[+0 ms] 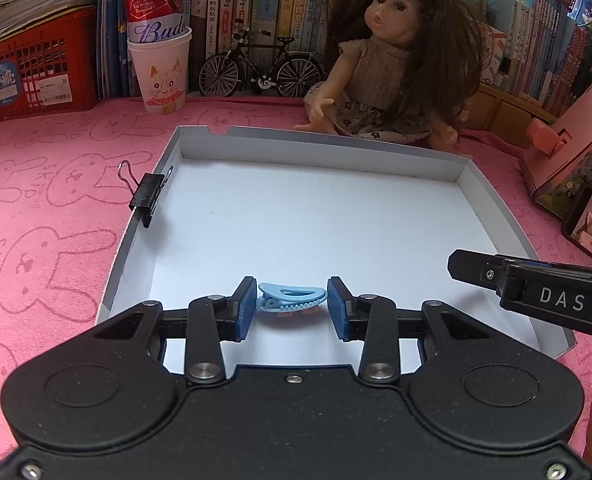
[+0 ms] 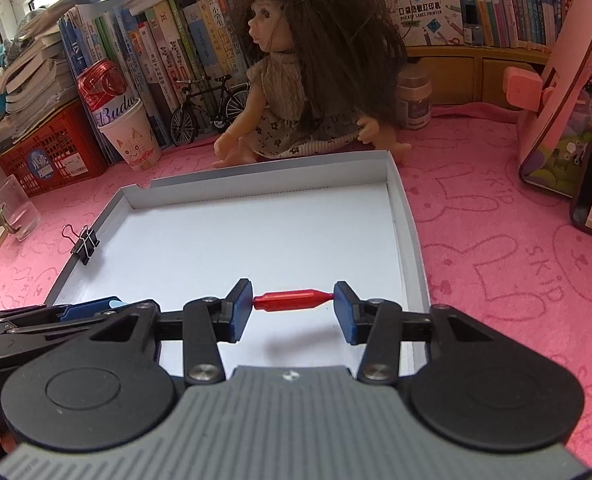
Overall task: Organize rigid objects
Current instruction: 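Carry the blue clip in left tool and red crayon in right tool into the white box, then open left tool to drop the clip while right tool drops the crayon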
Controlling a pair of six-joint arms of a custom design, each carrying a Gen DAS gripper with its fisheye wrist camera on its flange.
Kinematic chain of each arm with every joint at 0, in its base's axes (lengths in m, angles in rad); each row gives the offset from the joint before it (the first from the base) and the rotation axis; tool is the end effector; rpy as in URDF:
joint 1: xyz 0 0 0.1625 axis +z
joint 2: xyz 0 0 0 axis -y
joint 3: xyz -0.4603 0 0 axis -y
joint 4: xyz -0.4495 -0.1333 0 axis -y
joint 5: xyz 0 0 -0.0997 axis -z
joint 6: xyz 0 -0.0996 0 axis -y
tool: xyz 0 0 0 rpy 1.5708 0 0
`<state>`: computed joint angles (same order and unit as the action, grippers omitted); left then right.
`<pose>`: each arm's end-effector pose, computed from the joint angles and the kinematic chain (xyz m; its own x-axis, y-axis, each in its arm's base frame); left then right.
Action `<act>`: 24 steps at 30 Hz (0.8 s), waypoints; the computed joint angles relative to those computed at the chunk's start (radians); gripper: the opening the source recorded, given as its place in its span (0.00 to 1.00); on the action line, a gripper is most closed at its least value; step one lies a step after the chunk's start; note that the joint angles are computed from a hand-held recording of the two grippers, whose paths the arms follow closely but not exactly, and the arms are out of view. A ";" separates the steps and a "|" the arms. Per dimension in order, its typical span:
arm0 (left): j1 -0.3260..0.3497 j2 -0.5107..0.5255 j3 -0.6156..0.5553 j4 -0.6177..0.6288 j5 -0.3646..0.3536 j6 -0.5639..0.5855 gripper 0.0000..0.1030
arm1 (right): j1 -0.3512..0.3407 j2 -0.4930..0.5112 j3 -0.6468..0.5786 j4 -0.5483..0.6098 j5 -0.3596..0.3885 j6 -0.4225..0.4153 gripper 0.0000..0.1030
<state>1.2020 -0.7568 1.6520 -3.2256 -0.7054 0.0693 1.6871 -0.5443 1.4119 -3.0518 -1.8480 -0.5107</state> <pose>-0.0690 -0.7587 0.1496 -0.7737 -0.2079 -0.5984 0.3157 0.6924 -0.6488 0.2006 -0.8033 0.0370 -0.8030 -0.3578 0.4766 -0.5587 0.7305 -0.3928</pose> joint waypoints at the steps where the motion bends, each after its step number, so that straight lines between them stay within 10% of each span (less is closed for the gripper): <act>1: 0.000 0.000 0.000 0.000 0.001 0.000 0.35 | 0.000 0.001 -0.001 0.004 -0.004 0.003 0.49; 13: -0.004 0.008 -0.003 -0.012 0.019 0.020 0.36 | 0.001 0.008 -0.004 0.020 -0.021 0.002 0.51; 24: -0.022 -0.030 0.063 -0.103 0.030 0.057 0.76 | -0.011 -0.052 0.094 -0.047 0.055 -0.025 0.79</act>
<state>1.1805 -0.7870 1.7153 -3.3287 -0.6758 0.1262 1.6756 -0.5963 1.5054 -3.0990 -1.7933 -0.5353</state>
